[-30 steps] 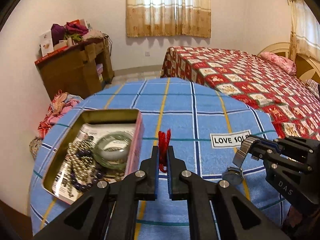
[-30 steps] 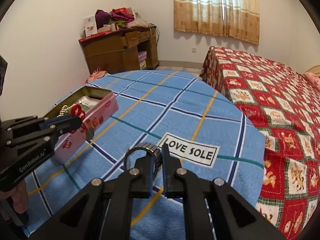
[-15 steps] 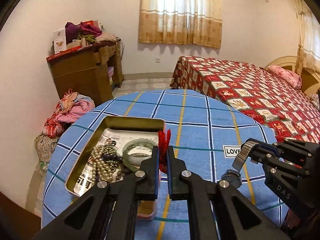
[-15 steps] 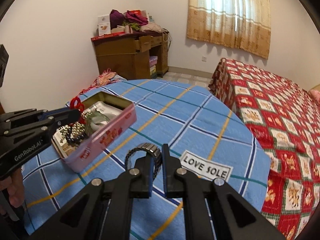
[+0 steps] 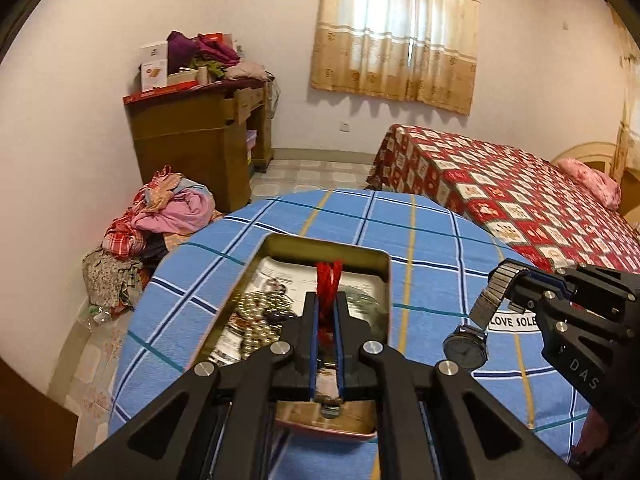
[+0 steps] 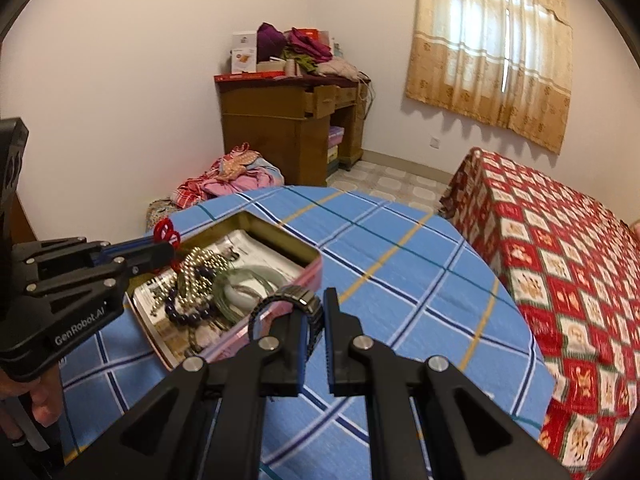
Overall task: Organize jewelry
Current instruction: 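Carry the watch and tassel into the pink tin and open both tools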
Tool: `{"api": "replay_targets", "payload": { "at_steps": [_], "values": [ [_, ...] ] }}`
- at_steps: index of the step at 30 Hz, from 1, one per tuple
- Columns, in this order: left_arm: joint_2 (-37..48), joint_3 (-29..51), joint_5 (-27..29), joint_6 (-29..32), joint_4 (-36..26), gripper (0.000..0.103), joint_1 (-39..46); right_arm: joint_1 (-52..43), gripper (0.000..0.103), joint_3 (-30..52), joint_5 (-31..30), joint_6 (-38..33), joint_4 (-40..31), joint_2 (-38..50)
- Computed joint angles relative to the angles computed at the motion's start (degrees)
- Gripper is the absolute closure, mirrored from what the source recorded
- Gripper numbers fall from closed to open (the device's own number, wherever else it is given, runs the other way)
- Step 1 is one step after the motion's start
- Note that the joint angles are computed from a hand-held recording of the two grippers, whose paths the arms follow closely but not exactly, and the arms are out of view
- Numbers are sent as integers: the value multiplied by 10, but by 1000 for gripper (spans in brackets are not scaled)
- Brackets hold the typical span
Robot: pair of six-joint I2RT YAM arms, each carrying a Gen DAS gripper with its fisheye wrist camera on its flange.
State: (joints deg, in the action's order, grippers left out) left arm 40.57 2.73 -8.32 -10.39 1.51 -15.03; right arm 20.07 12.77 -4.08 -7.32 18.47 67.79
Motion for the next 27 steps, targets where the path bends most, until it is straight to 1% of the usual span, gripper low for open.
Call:
{"api": "replay_targets", "payload": {
  "at_steps": [3, 8, 14, 19, 27],
  "values": [
    [-6, -1, 22, 14, -1, 98, 34, 29, 94, 19, 17, 6, 2, 18],
    [13, -2, 55, 37, 18, 97, 85, 70, 94, 46, 42, 9, 13, 59],
    [59, 3, 92, 63, 57, 97, 145, 102, 94, 72, 63, 11, 32, 105],
    [109, 7, 109, 76, 95, 97, 176, 119, 94, 93, 76, 12, 39, 134],
    [171, 15, 135, 95, 138, 97, 215, 130, 94, 115, 89, 13, 64, 193]
  ]
}}
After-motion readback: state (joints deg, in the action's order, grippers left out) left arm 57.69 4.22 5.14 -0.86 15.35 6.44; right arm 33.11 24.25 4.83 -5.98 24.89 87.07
